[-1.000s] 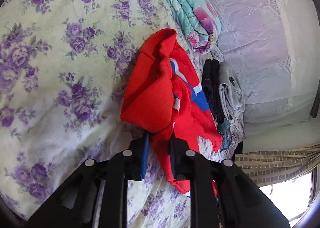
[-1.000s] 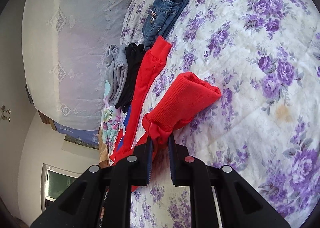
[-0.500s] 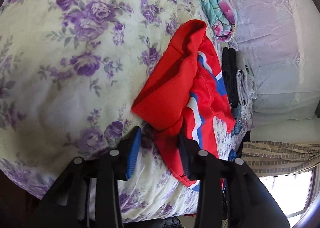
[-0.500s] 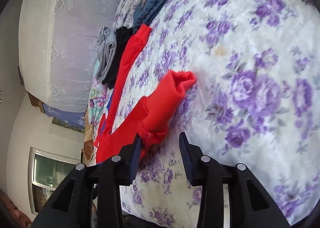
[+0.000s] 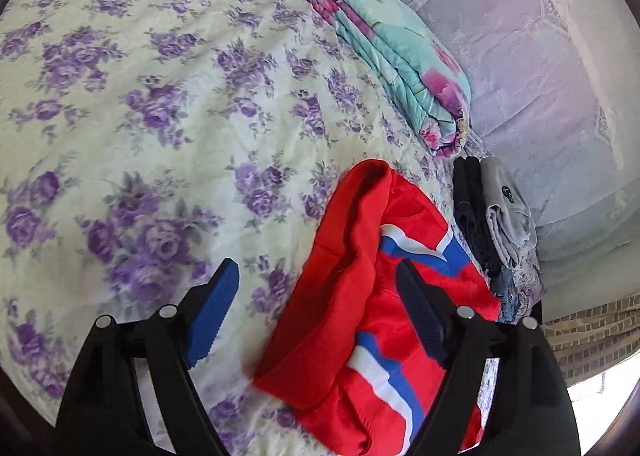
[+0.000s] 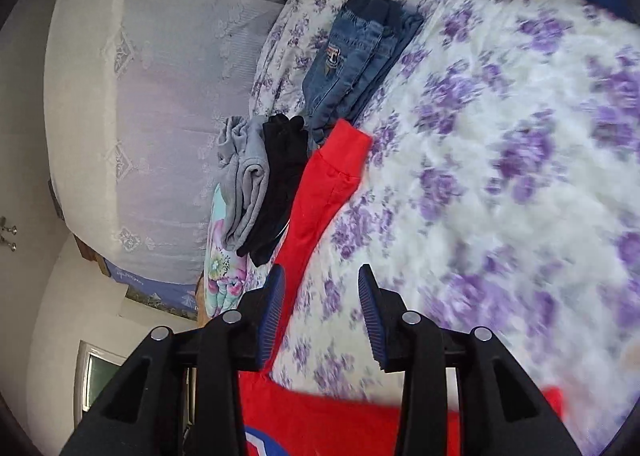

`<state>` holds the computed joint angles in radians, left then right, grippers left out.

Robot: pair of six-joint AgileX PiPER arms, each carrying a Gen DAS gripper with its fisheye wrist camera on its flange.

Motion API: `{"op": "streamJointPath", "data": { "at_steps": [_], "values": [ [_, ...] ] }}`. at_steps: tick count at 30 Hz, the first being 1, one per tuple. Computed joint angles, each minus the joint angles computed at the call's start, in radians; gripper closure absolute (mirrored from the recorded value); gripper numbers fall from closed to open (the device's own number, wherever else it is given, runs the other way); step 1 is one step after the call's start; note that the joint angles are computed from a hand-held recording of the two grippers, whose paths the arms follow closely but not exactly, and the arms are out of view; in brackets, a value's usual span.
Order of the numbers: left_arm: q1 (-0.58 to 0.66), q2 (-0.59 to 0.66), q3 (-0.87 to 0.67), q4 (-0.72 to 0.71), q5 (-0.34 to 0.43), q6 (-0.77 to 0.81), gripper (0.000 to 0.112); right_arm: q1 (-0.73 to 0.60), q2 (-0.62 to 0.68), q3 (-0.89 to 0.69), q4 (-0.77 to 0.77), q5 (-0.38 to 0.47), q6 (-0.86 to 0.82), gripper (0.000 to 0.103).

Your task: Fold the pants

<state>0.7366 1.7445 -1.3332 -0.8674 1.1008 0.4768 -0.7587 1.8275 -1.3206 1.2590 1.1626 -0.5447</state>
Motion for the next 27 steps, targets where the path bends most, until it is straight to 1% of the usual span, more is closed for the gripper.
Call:
{"op": "streamJointPath", "data": {
  "at_steps": [4,6,9,12,14,15,16,17,18,20,21,23,24,27],
  "values": [
    [-0.062,0.063,-0.057,0.022,-0.016,-0.058,0.034,0.144,0.134,-0.162,-0.030,-0.184,0.127,0.064],
    [-0.075,0.081,-0.076,0.035,-0.021,-0.069,0.034,0.176,0.181,-0.213,-0.057,-0.246,0.181,0.064],
    [-0.076,0.107,-0.094,0.034,-0.025,-0.074,0.031,0.202,0.258,-0.279,-0.064,-0.302,0.257,0.064],
    [-0.071,0.135,-0.101,0.018,-0.032,-0.069,0.030,0.222,0.296,-0.320,-0.065,-0.335,0.276,0.065],
    [-0.072,0.143,-0.100,0.010,-0.039,-0.067,0.029,0.243,0.318,-0.361,-0.086,-0.341,0.285,0.066],
    [-0.073,0.143,-0.100,0.009,-0.042,-0.068,0.028,0.253,0.325,-0.380,-0.107,-0.343,0.293,0.071],
    [-0.078,0.144,-0.105,0.013,-0.044,-0.075,0.027,0.259,0.321,-0.383,-0.125,-0.352,0.292,0.079],
    [-0.084,0.147,-0.114,0.019,-0.044,-0.084,0.027,0.260,0.318,-0.386,-0.134,-0.349,0.286,0.083],
    [-0.091,0.152,-0.128,0.026,-0.039,-0.090,0.027,0.253,0.300,-0.373,-0.125,-0.347,0.252,0.089],
    [-0.104,0.161,-0.152,0.042,-0.034,-0.101,0.027,0.227,0.253,-0.329,-0.089,-0.336,0.179,0.091],
    [-0.110,0.168,-0.167,0.049,-0.032,-0.109,0.027,0.205,0.221,-0.303,-0.079,-0.321,0.144,0.095],
    [-0.124,0.198,-0.217,0.060,-0.016,-0.124,0.027,0.156,0.166,-0.257,-0.078,-0.277,0.106,0.096],
    [-0.133,0.212,-0.240,0.068,-0.013,-0.135,0.027,0.127,0.139,-0.235,-0.091,-0.259,0.089,0.103],
    [-0.175,0.265,-0.329,0.109,-0.011,-0.181,0.026,0.040,0.093,-0.176,-0.131,-0.201,0.065,0.103]
  ]
}}
